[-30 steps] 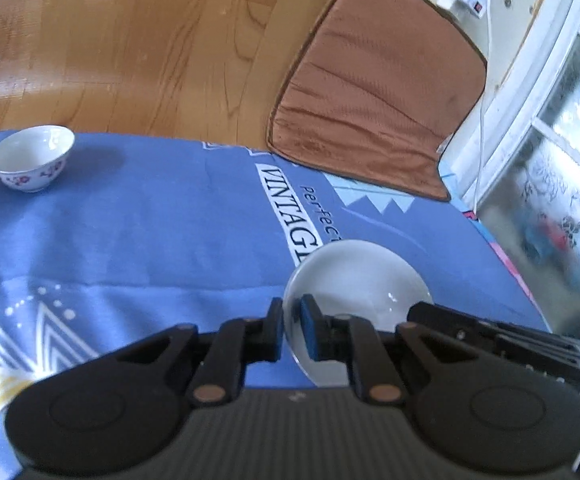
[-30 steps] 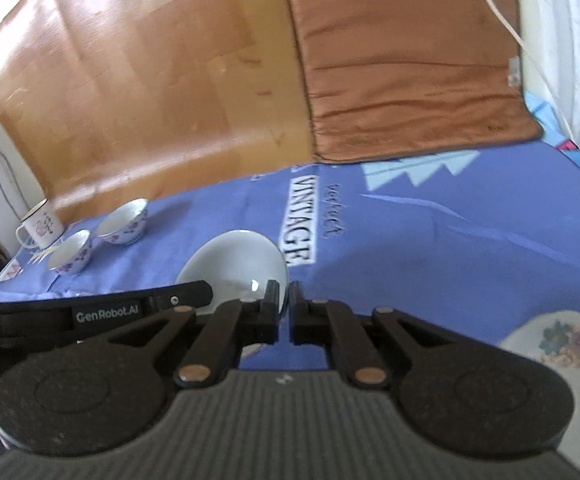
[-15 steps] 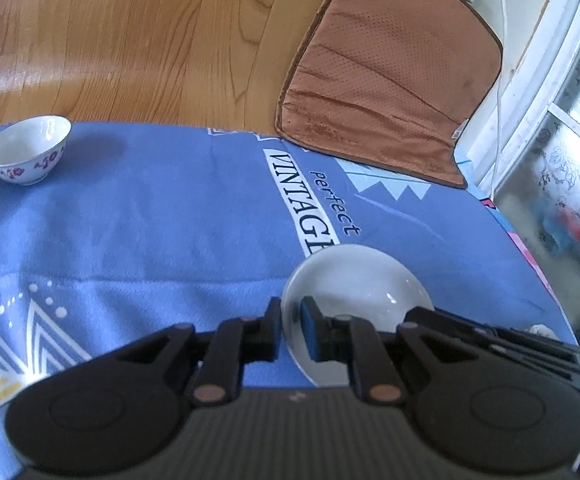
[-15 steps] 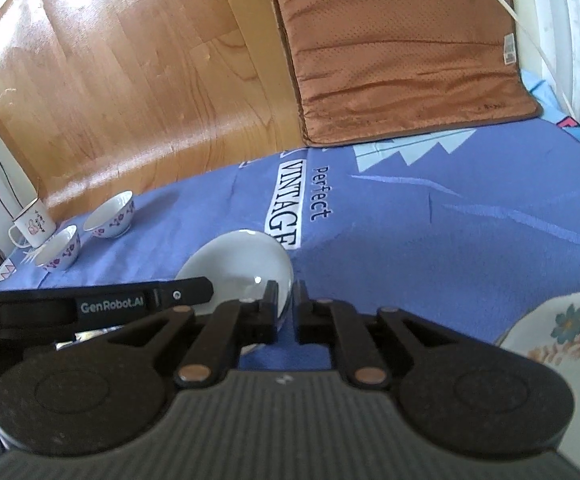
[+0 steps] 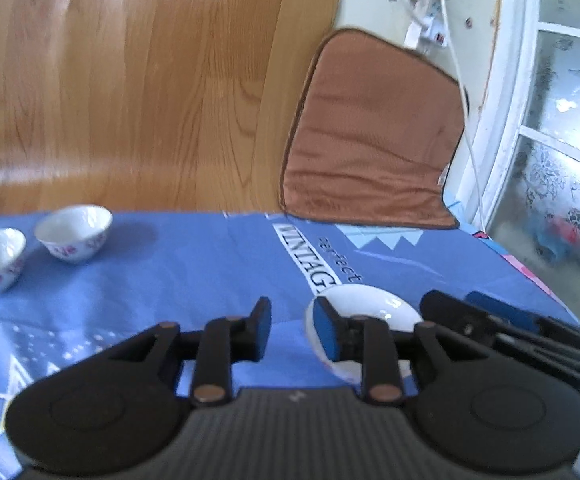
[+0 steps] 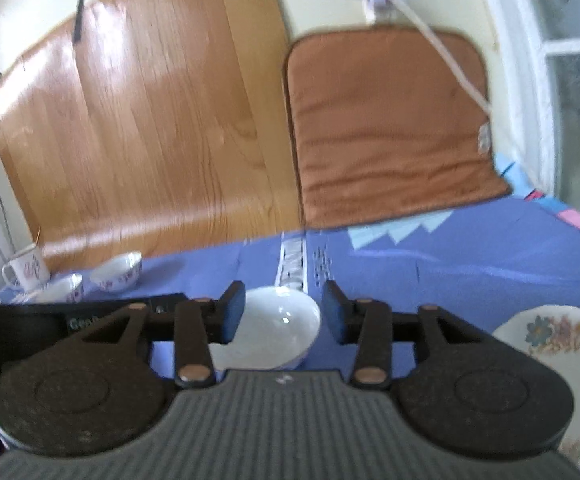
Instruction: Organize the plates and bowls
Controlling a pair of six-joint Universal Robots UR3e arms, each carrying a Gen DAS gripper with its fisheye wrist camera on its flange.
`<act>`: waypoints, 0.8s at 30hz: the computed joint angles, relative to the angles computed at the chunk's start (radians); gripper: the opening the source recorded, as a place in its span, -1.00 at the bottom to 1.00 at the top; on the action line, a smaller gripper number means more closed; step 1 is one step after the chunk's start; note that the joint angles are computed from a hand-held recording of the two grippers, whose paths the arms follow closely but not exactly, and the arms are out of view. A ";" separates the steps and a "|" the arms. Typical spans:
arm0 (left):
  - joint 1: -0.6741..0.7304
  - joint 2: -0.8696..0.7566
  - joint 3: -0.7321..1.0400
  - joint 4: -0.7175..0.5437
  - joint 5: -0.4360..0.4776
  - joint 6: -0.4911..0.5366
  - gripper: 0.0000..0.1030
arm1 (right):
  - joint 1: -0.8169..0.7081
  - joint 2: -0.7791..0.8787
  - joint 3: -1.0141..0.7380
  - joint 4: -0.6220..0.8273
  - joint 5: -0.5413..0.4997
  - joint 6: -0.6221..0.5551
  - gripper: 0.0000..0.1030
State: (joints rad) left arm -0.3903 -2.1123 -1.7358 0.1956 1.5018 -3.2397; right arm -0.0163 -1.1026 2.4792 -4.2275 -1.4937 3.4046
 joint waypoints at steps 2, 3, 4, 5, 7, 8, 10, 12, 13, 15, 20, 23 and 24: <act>0.018 0.007 -0.061 0.087 -0.003 0.000 -0.35 | 0.071 0.071 -0.024 -0.084 -0.092 -0.009 -0.04; 0.026 0.010 -0.085 0.118 0.000 -0.003 -0.31 | 0.098 0.093 -0.039 -0.095 -0.120 -0.014 -0.04; 0.037 0.013 -0.114 0.159 0.004 -0.004 -0.30 | 0.113 0.106 -0.047 -0.098 -0.128 -0.015 -0.04; 0.049 0.013 -0.143 0.203 0.008 -0.006 -0.29 | 0.124 0.118 -0.056 -0.096 -0.133 -0.011 -0.04; 0.071 0.010 -0.189 0.281 0.009 -0.006 -0.26 | 0.151 0.140 -0.081 -0.100 -0.158 -0.005 -0.04; 0.081 0.008 -0.212 0.319 0.008 -0.001 -0.23 | 0.166 0.145 -0.093 -0.097 -0.173 -0.008 -0.04; 0.097 0.000 -0.242 0.385 0.011 0.024 -0.21 | 0.193 0.148 -0.112 -0.089 -0.193 -0.017 -0.04; 0.102 -0.016 -0.264 0.449 0.025 0.053 -0.19 | 0.220 0.152 -0.129 -0.082 -0.218 -0.025 -0.04; 0.107 -0.025 -0.271 0.478 0.023 0.064 -0.18 | 0.231 0.153 -0.137 -0.076 -0.228 -0.025 -0.04; 0.116 -0.040 -0.291 0.530 0.016 0.074 -0.17 | 0.248 0.160 -0.147 -0.069 -0.244 -0.024 -0.04; 0.149 -0.045 -0.342 0.568 -0.052 0.095 -0.17 | 0.285 0.179 -0.165 -0.057 -0.283 -0.031 -0.04; 0.148 -0.047 -0.352 0.590 -0.046 0.087 -0.17 | 0.291 0.192 -0.171 -0.049 -0.289 -0.030 -0.04; 0.148 -0.048 -0.352 0.591 -0.045 0.084 -0.17 | 0.287 0.198 -0.170 -0.051 -0.282 -0.030 -0.04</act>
